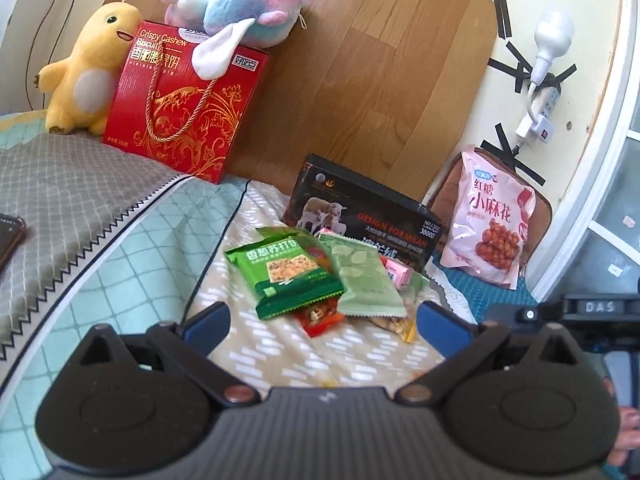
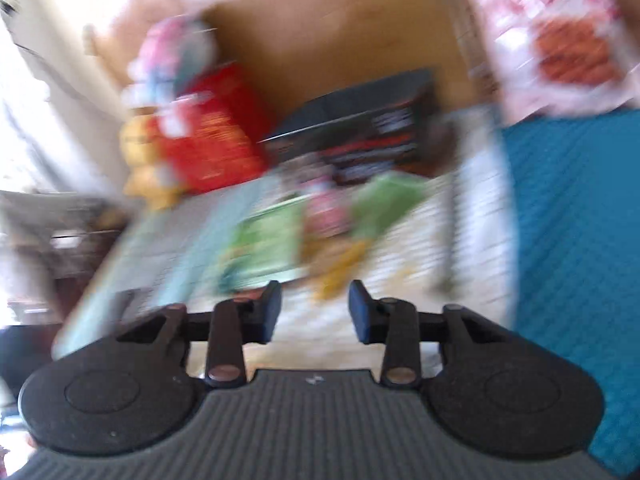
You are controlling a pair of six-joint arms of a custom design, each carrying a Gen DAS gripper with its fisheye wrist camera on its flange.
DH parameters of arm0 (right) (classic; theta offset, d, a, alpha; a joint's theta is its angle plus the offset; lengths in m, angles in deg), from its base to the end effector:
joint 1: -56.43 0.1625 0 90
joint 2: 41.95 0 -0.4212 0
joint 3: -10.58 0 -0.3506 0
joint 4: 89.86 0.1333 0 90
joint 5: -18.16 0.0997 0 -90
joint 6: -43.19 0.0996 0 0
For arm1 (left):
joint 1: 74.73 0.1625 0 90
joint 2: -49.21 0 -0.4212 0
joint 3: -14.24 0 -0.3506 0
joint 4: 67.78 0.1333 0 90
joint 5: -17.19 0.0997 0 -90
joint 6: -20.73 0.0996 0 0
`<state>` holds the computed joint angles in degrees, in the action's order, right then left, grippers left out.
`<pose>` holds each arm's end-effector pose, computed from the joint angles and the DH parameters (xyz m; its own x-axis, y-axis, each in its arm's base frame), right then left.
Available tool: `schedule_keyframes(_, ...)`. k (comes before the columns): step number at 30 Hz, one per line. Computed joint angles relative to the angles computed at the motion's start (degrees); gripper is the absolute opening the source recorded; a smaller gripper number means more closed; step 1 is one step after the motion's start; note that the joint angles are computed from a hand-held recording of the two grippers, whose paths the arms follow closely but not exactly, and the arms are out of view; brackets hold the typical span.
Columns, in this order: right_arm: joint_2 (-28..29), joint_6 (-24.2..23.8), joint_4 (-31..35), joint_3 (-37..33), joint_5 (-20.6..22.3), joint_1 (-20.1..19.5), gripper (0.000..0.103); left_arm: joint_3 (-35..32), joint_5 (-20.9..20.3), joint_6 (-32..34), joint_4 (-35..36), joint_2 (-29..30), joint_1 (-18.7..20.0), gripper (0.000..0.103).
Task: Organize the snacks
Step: 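Move the right tool toward the gold-wrapped pastry on the bed, then grasp the gold-wrapped pastry with the right tool and lift it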
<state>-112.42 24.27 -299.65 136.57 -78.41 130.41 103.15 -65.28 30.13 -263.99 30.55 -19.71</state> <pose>-0.0130 -0.4870 0.3173 -0.9152 0.2178 0.3391 -0.1871 0.5157 -0.8361 -0.2563 -0.6216 -0.0541 -0.7691 0.6068 -0.2006 0.5977 0.5718 -0.5620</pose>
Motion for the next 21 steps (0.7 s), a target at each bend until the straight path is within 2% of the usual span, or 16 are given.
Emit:
schedule_keyframes(2, 0.15, -1.44, -2.94, 1.35, 2.15, -0.49, 0.05, 0.13, -0.25, -0.24, 1.27, -0.74, 0.23, 0.102)
schedule_keyframes(5, -0.73, -7.32, -5.41, 4.4, 5.66, -1.5, 0.056, 0.15, -3.1, -0.67, 6.34, -2.72, 1.49, 0.097)
schedule_keyframes(7, -3.09, -11.78, -3.26, 7.06, 9.74, -3.54, 0.073, 0.58, -6.0, -0.58, 10.27, -4.39, 2.43, 0.092)
schedule_keyframes(8, -4.11, -14.21, -1.12, 8.04, 11.44, -4.32, 0.074, 0.89, -7.08, -0.15, 12.34, -5.24, 2.72, 0.084)
schedule_keyframes(11, -5.04, -20.52, 3.16, 10.12, 10.66, -4.22, 0.074, 1.64, -9.78, 1.54, 18.72, -7.18, 3.04, 0.07)
schedule_keyframes(13, -5.29, -23.38, 6.88, 10.47, 9.77, -4.17, 0.074, 1.33, -11.43, 2.79, 24.39, -7.97, 3.05, 0.056)
schedule_keyframes(15, -4.86, -24.63, 9.68, 10.08, 9.03, -4.04, 0.074, 0.71, -10.53, 3.91, 29.82, -8.11, 2.43, 0.045)
schedule_keyframes(16, -4.16, -24.75, 10.72, 9.49, 8.51, -3.86, 0.074, 0.6, -10.49, 4.49, 31.48, -7.94, 2.22, 0.035)
schedule_keyframes(17, -3.65, -25.19, 11.08, 9.4, 8.8, -4.04, 0.074, 0.11, -10.61, 4.88, 33.46, -7.6, 2.01, 0.03)
schedule_keyframes(19, -2.18, -25.16, 11.08, 8.55, 8.8, -3.64, 0.061, -0.01, -10.43, 5.34, 33.59, -7.03, 1.57, 0.028)
schedule_keyframes(21, -0.84, -25.25, 8.11, 7.68, 5.61, -2.09, 0.053, -0.92, -10.57, 4.88, 34.24, -6.78, 1.02, 0.024)
